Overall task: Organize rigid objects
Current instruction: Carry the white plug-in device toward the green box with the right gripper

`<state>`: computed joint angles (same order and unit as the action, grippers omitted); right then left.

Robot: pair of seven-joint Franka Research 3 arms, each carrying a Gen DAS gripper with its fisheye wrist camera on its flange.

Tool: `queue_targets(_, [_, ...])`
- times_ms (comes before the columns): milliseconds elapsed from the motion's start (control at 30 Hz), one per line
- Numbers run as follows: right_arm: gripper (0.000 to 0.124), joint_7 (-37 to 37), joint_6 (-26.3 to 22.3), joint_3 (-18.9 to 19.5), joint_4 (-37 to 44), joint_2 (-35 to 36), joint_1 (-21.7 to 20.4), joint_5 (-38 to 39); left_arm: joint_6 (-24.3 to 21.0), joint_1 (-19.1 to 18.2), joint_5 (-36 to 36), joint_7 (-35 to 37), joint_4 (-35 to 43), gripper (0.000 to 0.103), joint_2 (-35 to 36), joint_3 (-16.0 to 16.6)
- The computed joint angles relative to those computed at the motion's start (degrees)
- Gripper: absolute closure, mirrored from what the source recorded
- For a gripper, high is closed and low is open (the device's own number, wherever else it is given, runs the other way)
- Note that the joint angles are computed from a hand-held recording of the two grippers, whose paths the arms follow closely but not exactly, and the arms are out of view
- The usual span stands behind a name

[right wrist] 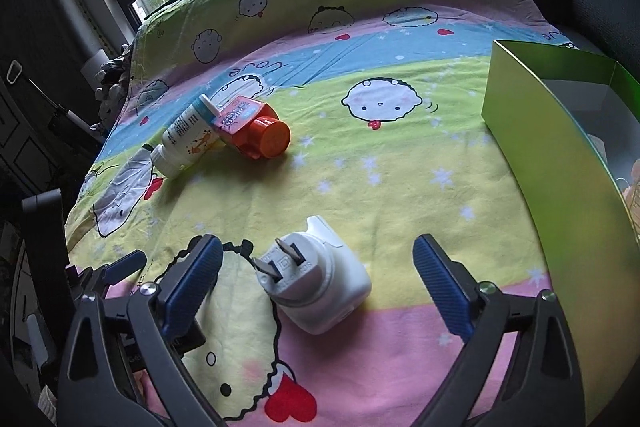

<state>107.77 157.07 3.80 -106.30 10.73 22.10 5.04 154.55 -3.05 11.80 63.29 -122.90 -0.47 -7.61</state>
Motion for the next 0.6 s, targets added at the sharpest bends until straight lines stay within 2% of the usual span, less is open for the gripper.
queue_targets(33, [0.032,-1.1,0.0,0.5,-0.1,-0.1,-0.7,2.2,0.8,-0.2,-3.8,2.1,-0.6,0.000,-0.6,-0.1])
queue_targets(133, [0.044,-5.0,-2.8,2.3,0.9,0.3,-3.0,11.5,5.7,-2.3,-22.1,17.0,-3.4,0.000,-3.3,0.3])
queue_targets(200, [0.049,-6.6,-4.5,2.7,1.5,0.5,-3.7,15.6,8.5,-4.5,-29.6,25.0,-4.1,0.000,-4.4,0.8])
queue_targets(267, [0.052,-7.4,-4.7,2.6,1.3,0.2,-3.7,17.0,8.3,-7.1,-38.9,35.1,-3.4,0.000,-4.5,1.9])
queue_targets(333, [0.055,-8.7,-5.3,2.7,1.5,0.1,-3.6,18.1,5.4,-8.1,-45.5,41.3,-1.9,0.004,-3.8,2.1])
queue_targets(367, [0.056,-9.3,-6.1,2.7,2.1,0.3,-3.7,18.7,4.1,-8.1,-47.4,43.3,-1.4,0.009,-3.4,1.9])
queue_targets(433, [0.059,-9.8,-8.0,2.6,2.8,0.6,-3.8,19.4,2.4,-7.5,-46.1,42.4,-0.3,0.019,-2.4,0.8])
queue_targets(500, [0.060,-10.3,-10.1,2.4,3.7,1.2,-3.9,19.8,0.8,-7.0,-45.4,42.2,0.7,0.034,-1.4,-0.1])
queue_targets(567, [0.062,-11.1,-11.2,2.6,4.1,1.6,-4.2,21.3,1.3,-6.5,-43.1,39.9,0.9,0.038,-0.8,-1.0])
queue_targets(600, [0.063,-11.3,-11.5,2.6,4.2,1.7,-4.3,21.9,2.1,-6.5,-44.2,41.0,0.9,0.039,-0.7,-1.2])
